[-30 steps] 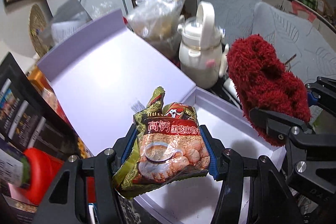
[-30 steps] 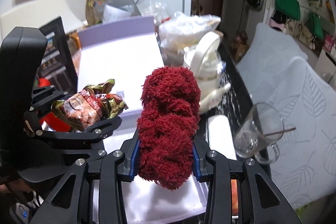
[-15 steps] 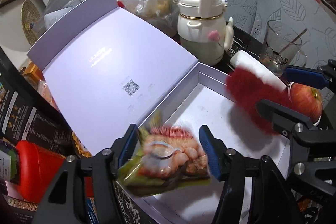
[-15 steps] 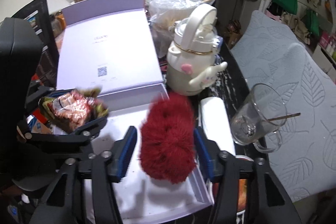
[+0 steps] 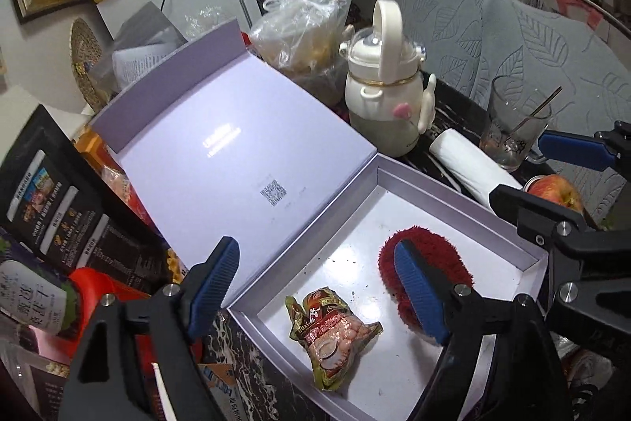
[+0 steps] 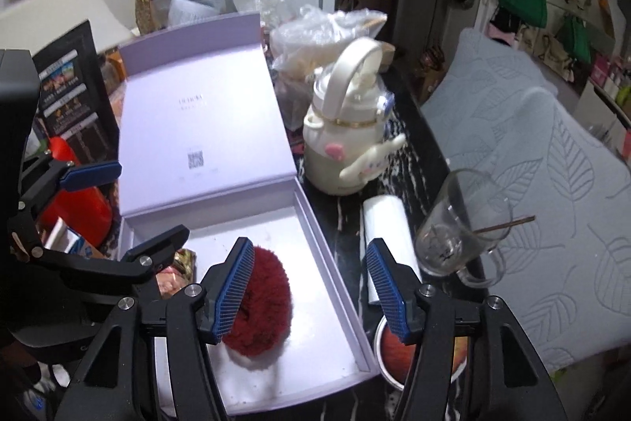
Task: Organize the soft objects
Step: 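Withdraw both grippers from the box back over the table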
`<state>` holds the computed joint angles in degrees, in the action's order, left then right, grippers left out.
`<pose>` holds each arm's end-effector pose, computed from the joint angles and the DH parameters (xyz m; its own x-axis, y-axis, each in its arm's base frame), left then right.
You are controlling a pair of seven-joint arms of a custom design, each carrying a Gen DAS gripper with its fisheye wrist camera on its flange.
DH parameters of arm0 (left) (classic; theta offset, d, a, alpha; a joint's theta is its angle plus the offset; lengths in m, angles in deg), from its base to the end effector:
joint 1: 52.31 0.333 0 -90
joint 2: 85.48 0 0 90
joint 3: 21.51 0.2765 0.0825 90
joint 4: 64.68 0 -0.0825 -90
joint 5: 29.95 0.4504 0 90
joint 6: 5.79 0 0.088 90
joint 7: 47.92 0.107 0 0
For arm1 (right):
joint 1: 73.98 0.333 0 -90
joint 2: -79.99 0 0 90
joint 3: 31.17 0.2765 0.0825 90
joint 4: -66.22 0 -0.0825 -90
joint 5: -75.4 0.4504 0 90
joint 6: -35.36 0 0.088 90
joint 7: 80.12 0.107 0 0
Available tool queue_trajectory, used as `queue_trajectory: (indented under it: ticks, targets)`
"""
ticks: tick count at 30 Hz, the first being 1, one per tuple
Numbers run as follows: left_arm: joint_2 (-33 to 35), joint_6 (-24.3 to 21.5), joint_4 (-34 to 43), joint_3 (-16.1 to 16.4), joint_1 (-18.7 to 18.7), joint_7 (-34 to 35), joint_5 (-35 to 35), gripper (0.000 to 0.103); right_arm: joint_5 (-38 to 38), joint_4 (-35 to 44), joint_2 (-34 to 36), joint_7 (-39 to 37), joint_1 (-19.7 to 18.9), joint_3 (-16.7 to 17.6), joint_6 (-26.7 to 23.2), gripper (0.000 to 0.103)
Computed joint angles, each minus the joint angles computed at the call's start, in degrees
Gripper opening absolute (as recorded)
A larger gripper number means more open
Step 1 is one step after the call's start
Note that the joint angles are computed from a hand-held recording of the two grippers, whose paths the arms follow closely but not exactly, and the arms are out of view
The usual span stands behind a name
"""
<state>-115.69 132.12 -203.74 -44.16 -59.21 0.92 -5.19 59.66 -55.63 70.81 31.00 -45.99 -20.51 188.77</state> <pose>0.4524 -0.2564 0.4759 0.0203 -0.9779 -0.2083 -0.7821 0.1143 -0.6126 0.4779 0.3971 0.4949 0.4795 -0.8767 0.0390 -0.6372 -0.3784 -0.6714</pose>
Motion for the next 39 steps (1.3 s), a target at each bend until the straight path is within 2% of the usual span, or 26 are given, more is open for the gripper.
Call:
queue_trajectory:
  ticks: [12,24,31,39]
  targets:
    - [-11.0,-2.4,-1.3,-2.3,-0.7,-0.8,0.3,0.081,-1.6,-4.9,-10.7,1.9,-0.3,0.5,1.7,0.060]
    - [-23.7,-3.6,-4.4,-4.6,-2.6,0.0,-2.8,0.081,-0.5,-14.5,-26.9,1.8,0.1,0.2,1.4,0.060]
    - [-29.7,-4.0,-6.8,-6.5,-5.2,0.3,-5.3,0.082,0.1,-20.5,-36.0,1.7,0.9,0.3,-0.6,0.061]
    - [-33.7,-5.2,-8.7,-8.9,-10.3,0.5,-8.2,0.082,1.4,-28.8,-47.0,1.6,3.2,0.2,-3.7,0.062]
